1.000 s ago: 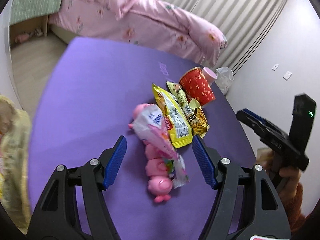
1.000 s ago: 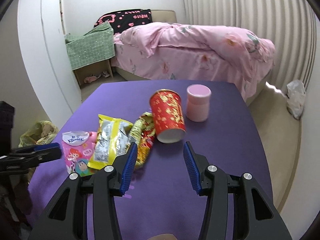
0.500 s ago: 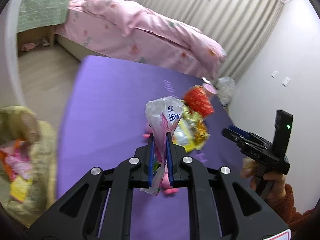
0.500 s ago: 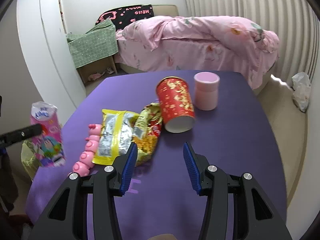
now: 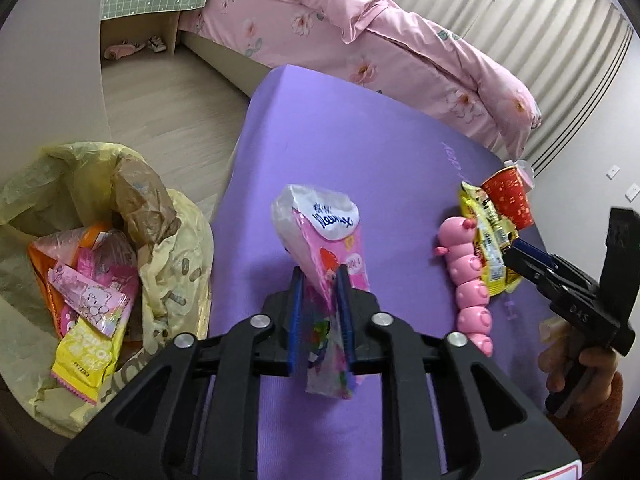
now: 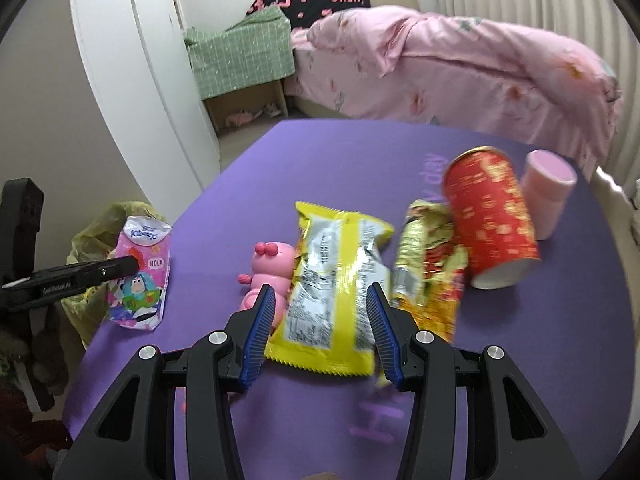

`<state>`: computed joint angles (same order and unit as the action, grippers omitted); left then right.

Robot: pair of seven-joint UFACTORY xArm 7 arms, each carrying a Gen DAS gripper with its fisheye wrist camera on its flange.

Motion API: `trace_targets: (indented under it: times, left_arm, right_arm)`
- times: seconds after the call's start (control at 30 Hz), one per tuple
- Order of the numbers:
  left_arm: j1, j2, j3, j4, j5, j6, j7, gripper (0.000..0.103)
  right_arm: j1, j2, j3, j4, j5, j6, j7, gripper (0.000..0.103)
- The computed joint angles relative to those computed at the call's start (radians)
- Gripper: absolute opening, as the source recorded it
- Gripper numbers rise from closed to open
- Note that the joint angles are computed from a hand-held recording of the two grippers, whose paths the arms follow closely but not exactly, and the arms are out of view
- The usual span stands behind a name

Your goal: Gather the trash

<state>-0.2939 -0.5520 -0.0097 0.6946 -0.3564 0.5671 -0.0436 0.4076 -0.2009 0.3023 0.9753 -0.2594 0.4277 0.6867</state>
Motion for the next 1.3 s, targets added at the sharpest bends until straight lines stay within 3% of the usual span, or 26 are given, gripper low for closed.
trace_targets:
  times: [0.07,0.17,0.4,0.53,0.73,0.9,1.13,1.3]
  left_arm:
    - [-0.001,0.016,-0.012,-0.005,0.005,-0.027,-0.003,0.026]
    - [-0.014,0.029,-0.003,-0.010,-0.007,-0.049,0.006,0.033]
    - [-0.013,0.054,-0.015,0.000,0.004,-0.061,0.000,0.034]
    - [-0.021,0.053,-0.023,-0.001,0.013,-0.070,-0.001,0.038]
    - [-0.089,0.057,-0.001,0.007,-0.032,-0.074,0.102,0.046]
    - [-0.067,0.053,-0.030,0.014,-0.006,-0.077,0.094,0.053]
    - [-0.003,0.012,-0.049,-0.014,0.060,-0.093,0.001,0.056]
    - [-0.008,0.007,-0.025,-0.024,0.060,-0.095,-0.024,0.056]
  right_arm:
    - [0.014,0.038,-0.016,0.022,0.048,0.008,-0.035,0.045]
    - [0.006,0.065,-0.017,0.040,0.019,0.033,-0.006,0.045]
    - [0.018,0.053,-0.018,0.015,-0.024,0.056,0.005,0.045]
    - [0.028,0.002,-0.023,-0.028,0.023,0.073,-0.013,0.045]
    - [0.044,-0.100,-0.021,-0.118,0.109,0.086,-0.051,0.046]
    - [0.057,-0.141,-0.017,-0.140,0.185,0.124,-0.068,0.051]
    - [0.100,-0.212,-0.066,-0.254,0.341,-0.012,-0.133,0.052]
    - [0.050,-0.214,-0.003,-0.243,0.271,0.008,-0.084,0.052]
